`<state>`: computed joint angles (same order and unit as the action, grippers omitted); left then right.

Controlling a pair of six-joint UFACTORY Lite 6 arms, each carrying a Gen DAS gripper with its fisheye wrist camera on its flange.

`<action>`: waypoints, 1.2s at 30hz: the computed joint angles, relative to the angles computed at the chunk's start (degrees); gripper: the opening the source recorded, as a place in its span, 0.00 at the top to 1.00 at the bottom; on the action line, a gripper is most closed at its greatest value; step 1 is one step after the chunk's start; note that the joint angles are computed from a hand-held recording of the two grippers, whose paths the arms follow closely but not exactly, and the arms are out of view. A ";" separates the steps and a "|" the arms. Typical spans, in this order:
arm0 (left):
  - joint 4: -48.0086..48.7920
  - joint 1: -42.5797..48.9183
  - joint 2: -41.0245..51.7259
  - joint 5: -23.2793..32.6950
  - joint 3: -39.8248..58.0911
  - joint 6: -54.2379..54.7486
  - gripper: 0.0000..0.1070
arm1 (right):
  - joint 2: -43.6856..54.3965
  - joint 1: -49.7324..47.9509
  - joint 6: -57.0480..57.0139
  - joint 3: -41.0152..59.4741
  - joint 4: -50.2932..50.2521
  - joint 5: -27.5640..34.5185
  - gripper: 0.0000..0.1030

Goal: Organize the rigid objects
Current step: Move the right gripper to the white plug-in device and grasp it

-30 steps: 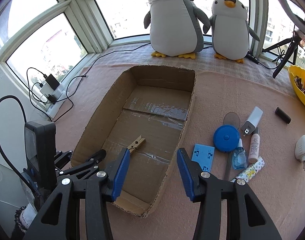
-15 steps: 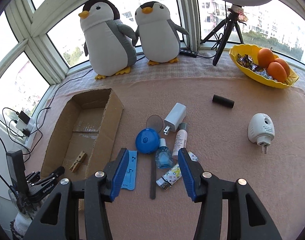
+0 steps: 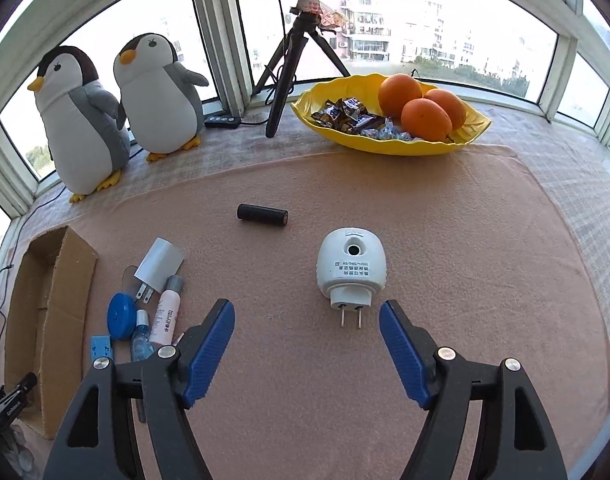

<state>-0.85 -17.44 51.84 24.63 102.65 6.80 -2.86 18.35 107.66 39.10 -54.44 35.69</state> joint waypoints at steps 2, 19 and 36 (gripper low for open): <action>0.80 -0.18 0.14 0.17 0.27 -0.83 0.49 | -0.29 -1.88 -0.11 -1.29 -0.79 -0.46 0.31; 5.20 -1.26 0.86 1.51 1.75 -6.41 0.49 | 14.10 -17.36 -6.71 3.73 -6.28 -10.76 0.30; 6.39 -1.37 0.63 1.35 1.38 -7.49 0.48 | 20.10 -21.89 -8.07 6.21 -7.37 -18.58 0.50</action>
<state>5.54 -18.81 52.47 25.98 104.03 -0.70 17.24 -3.55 99.59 45.31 -61.82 17.11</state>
